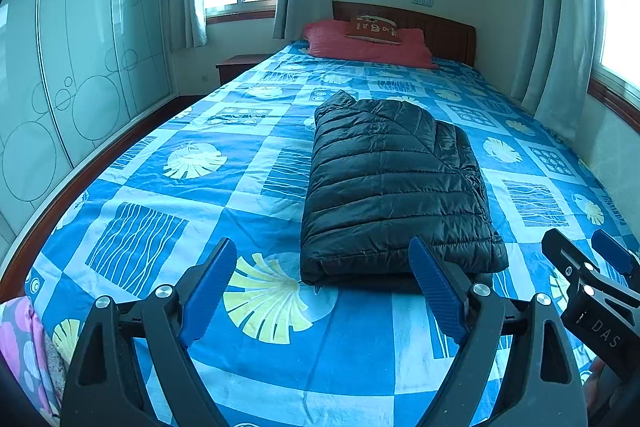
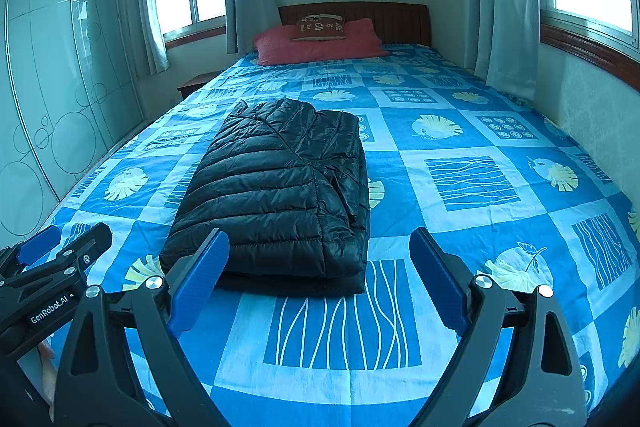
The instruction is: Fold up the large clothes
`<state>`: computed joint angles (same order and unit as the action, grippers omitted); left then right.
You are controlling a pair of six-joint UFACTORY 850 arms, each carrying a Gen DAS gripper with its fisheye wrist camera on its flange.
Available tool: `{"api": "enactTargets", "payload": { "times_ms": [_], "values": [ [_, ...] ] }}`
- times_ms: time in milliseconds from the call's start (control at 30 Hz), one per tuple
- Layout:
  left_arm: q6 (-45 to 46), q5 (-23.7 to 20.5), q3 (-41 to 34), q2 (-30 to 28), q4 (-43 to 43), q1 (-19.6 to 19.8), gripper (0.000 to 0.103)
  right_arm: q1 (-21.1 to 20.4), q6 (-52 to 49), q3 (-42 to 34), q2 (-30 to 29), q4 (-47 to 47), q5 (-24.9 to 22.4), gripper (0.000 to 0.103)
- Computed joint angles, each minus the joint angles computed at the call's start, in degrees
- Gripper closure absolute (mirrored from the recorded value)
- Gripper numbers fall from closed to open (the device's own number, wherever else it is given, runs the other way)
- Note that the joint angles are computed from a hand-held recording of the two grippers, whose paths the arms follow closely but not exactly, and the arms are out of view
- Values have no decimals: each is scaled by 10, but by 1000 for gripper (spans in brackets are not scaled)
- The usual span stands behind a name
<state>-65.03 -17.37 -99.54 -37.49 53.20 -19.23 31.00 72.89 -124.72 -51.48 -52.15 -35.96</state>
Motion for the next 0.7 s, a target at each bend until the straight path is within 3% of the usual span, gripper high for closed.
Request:
{"api": "enactTargets", "payload": {
  "times_ms": [700],
  "values": [
    [-17,5,-3,-3,24,-3,16,0,1,1,-1,0,2,11]
  ]
}}
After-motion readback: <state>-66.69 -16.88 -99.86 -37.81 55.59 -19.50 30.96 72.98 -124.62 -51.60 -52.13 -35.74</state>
